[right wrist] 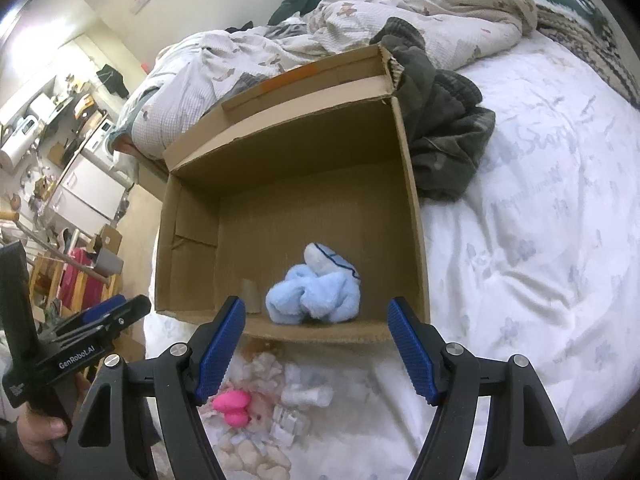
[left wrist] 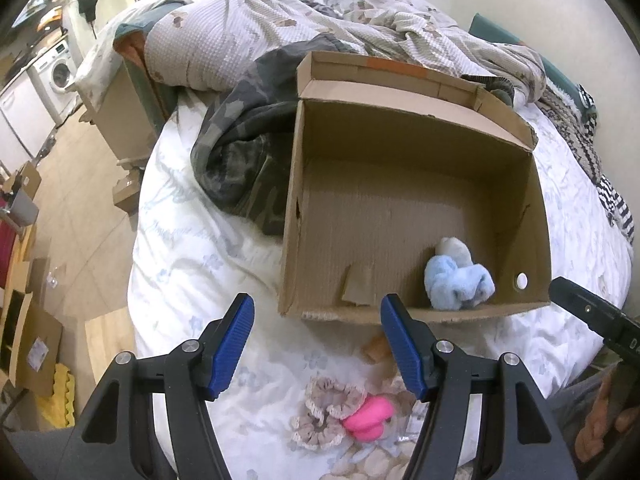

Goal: Organize soft objects
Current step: 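Drop the blue plush in the box with the right tool while the left releases the cup, then grasp the beige lace scrunchie with the left tool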

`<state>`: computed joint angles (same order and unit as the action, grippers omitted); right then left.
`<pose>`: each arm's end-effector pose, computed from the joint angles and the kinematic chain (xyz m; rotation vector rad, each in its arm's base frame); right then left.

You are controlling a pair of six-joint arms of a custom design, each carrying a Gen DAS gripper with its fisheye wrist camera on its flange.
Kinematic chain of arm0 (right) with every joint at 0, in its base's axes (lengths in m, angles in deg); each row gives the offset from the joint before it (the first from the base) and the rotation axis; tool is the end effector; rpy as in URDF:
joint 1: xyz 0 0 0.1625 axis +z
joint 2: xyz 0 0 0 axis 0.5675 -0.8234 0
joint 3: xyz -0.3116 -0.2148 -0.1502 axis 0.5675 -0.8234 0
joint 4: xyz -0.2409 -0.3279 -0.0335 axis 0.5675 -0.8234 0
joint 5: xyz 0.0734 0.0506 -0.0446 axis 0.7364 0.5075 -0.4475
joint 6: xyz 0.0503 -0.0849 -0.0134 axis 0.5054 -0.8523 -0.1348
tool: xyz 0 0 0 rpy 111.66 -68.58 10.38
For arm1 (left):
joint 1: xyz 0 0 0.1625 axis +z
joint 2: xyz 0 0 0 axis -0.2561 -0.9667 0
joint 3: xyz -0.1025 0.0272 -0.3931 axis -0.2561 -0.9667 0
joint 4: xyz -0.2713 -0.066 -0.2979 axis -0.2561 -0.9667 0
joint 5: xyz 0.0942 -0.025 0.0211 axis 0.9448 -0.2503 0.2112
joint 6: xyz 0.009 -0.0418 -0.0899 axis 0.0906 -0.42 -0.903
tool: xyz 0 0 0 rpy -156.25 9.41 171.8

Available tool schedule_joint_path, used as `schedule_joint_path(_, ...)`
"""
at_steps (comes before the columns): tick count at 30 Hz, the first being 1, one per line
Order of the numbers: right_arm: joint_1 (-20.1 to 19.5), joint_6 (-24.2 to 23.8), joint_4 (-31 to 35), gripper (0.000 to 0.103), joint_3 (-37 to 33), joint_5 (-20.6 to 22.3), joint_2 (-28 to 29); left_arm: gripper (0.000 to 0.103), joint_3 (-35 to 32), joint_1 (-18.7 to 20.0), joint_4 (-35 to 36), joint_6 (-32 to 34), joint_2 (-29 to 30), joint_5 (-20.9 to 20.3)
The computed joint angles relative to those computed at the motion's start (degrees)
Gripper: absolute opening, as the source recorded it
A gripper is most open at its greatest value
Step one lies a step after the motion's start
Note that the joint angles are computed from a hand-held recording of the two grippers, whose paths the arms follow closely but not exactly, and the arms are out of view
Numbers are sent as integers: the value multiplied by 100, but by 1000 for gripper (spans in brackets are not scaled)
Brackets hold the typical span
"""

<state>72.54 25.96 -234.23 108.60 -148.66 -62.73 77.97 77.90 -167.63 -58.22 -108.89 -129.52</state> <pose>0.2514 -0.6225 0.1354 -0.6626 -2.2840 1.1342 -0.2065 -0.8036 0.1842 1.1215 2.4026 -0.1602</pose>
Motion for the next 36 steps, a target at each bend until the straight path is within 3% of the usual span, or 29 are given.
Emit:
schedule_joint_path(14, 111, 529, 191, 78, 353, 262, -52, 63, 423, 107, 60, -149, -319, 240)
schedule_joint_path(23, 68, 837, 727, 78, 289, 392, 7, 63, -205, 358, 2154, -1084, 91, 509)
schedule_joint_path(27, 40, 911, 819, 78, 265, 419, 12, 63, -262, 398, 2265, -1260, 233, 601)
schedule_joint_path(33, 6, 958, 878, 78, 255, 458, 7, 63, -995, 508, 2932, -1796, 775, 512)
schedule_joint_path(36, -32, 985, 919, 78, 242, 513, 8, 61, -986, 508, 3020, -1748, 849, 522)
